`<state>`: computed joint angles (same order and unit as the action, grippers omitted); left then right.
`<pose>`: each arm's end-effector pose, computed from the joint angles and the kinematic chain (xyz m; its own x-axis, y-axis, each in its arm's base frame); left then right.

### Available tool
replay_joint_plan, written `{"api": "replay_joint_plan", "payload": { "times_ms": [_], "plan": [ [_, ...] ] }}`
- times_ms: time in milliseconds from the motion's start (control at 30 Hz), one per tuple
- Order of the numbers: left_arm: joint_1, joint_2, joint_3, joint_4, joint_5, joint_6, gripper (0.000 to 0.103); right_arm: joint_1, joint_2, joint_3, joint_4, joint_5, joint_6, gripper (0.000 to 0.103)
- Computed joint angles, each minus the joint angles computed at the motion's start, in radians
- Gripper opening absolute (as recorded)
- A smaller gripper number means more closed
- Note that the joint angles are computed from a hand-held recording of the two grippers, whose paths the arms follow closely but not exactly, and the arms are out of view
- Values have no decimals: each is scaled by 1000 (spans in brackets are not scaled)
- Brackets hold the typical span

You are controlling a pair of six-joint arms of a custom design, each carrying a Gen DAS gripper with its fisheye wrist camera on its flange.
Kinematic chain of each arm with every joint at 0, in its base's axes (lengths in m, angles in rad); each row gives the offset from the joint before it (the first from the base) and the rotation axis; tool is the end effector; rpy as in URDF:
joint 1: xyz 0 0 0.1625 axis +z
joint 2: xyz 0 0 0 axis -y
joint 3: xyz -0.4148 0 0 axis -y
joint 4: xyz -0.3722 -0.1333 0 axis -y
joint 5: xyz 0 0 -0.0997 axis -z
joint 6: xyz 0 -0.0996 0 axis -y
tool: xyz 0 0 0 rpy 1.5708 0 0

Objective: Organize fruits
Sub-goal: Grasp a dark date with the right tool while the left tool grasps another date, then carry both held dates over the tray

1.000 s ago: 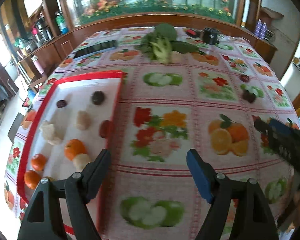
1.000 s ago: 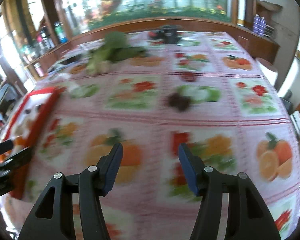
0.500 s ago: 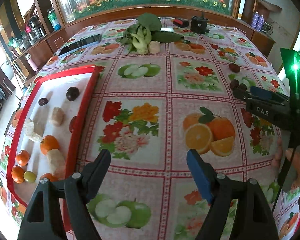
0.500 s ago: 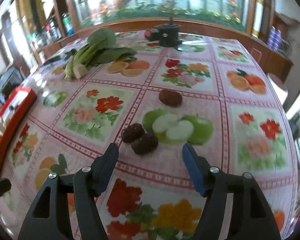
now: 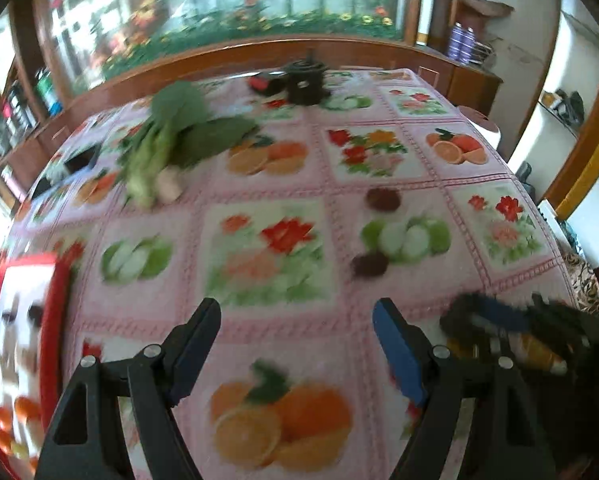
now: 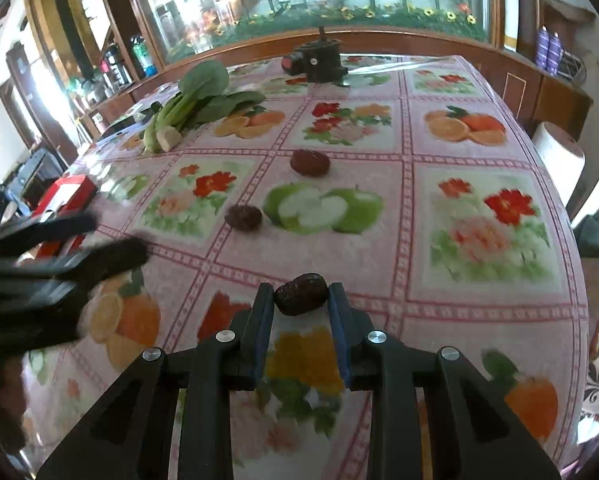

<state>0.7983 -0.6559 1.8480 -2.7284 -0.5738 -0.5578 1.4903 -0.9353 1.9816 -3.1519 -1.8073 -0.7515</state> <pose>-0.2383 -0.5554 0.0122 -0.6819 -0.0398 -0.7304 0.3967 0.8188 -0.4150 0.0640 -0.5747 0.1417 -0.7482 -0.4414 0.4953 -0.6045 0.7612 -0.2348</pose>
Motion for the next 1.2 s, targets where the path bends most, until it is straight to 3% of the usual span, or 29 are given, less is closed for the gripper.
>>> {"api": "replay_joint_plan", "payload": {
  "times_ms": [133, 300, 367, 400, 467, 600, 867, 1100, 1200],
  "plan": [
    [14, 54, -81, 19, -24, 9, 81, -12, -4, 15, -40, 13, -29, 28],
    [36, 95, -139, 49, -33, -10, 81, -25, -13, 8, -11, 44, 4, 28],
    [50, 103, -153, 49, -47, -23, 76, -28, -15, 7, -6, 51, 10, 28],
    [57, 102, -153, 47, -62, -31, 67, -29, -16, 7, -4, 54, 13, 28],
    [58, 110, -149, 13, -53, -28, 60, -31, -18, 9, -6, 60, 17, 28],
    [54, 118, -134, -45, -43, 19, 28, -34, -19, 11, -8, 67, 29, 28],
    [51, 55, -21, -177, -131, 36, 28, -37, -32, 46, -54, 73, 42, 28],
    [15, -12, 100, -151, -118, -41, 28, -40, -50, 92, -109, 78, 21, 28],
    [-5, -45, 158, -131, -112, -96, 28, -35, -44, 61, -36, 54, 43, 29]
  ]
}}
